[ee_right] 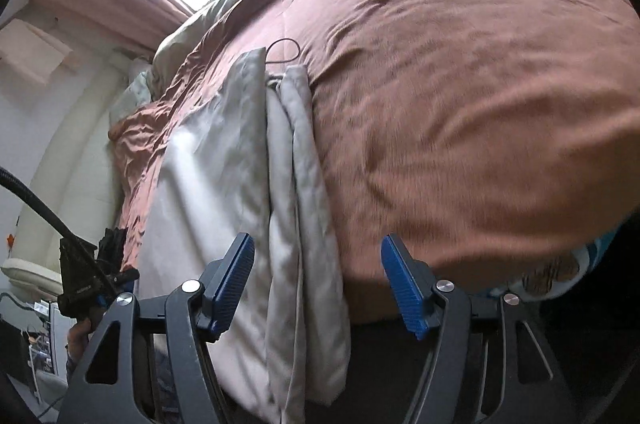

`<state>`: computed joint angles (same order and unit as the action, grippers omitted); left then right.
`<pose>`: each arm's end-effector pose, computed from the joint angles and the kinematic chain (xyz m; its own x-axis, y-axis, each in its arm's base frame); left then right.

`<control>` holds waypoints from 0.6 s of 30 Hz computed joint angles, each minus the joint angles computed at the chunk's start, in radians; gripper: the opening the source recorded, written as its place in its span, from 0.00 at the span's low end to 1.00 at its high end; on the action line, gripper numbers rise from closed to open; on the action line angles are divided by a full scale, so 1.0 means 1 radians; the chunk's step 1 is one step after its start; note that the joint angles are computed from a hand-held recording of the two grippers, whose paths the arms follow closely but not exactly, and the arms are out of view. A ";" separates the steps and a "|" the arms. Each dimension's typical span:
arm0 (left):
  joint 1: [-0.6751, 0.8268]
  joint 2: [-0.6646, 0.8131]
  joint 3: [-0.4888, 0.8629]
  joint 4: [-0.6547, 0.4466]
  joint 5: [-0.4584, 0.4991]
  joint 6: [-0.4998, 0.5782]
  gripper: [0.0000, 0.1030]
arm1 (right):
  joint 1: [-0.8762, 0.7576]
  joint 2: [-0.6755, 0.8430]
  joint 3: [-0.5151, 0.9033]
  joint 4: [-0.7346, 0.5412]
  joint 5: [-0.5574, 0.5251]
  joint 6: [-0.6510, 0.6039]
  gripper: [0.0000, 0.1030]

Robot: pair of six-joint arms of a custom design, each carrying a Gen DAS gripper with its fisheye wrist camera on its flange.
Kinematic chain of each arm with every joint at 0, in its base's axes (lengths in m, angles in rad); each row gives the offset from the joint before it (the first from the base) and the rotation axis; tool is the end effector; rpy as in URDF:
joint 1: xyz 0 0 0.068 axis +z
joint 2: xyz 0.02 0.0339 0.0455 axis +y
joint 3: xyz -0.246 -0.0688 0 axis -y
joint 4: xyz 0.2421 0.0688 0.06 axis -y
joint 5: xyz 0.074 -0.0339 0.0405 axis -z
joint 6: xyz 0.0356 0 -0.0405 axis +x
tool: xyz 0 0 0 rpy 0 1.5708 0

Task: Fold large clothes
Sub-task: 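Grasp the jacket end with the left tool while the right tool grasps the drawstring hem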

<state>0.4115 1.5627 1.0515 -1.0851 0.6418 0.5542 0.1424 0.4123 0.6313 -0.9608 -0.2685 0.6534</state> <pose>0.2431 0.0828 0.1909 -0.9551 0.0431 -0.2933 0.1978 0.8295 -0.5223 0.0954 0.0232 0.2501 -0.7319 0.4872 -0.4764 0.1442 0.7941 0.5905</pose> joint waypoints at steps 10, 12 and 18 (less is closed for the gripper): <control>-0.082 0.113 0.119 0.134 -0.007 -0.162 0.62 | -0.096 0.430 0.067 0.284 -0.135 -0.131 0.63; -0.113 0.139 0.145 0.167 -0.017 -0.196 0.62 | -0.101 0.529 0.097 0.341 -0.163 -0.138 0.63; -0.162 0.221 0.224 0.234 -0.038 -0.259 0.62 | -0.216 0.777 0.157 0.484 -0.359 -0.207 0.63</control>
<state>0.2497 1.7840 1.2759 -0.8513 0.6036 0.2955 -0.0733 1.1890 0.7881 -0.4764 -0.6279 0.4466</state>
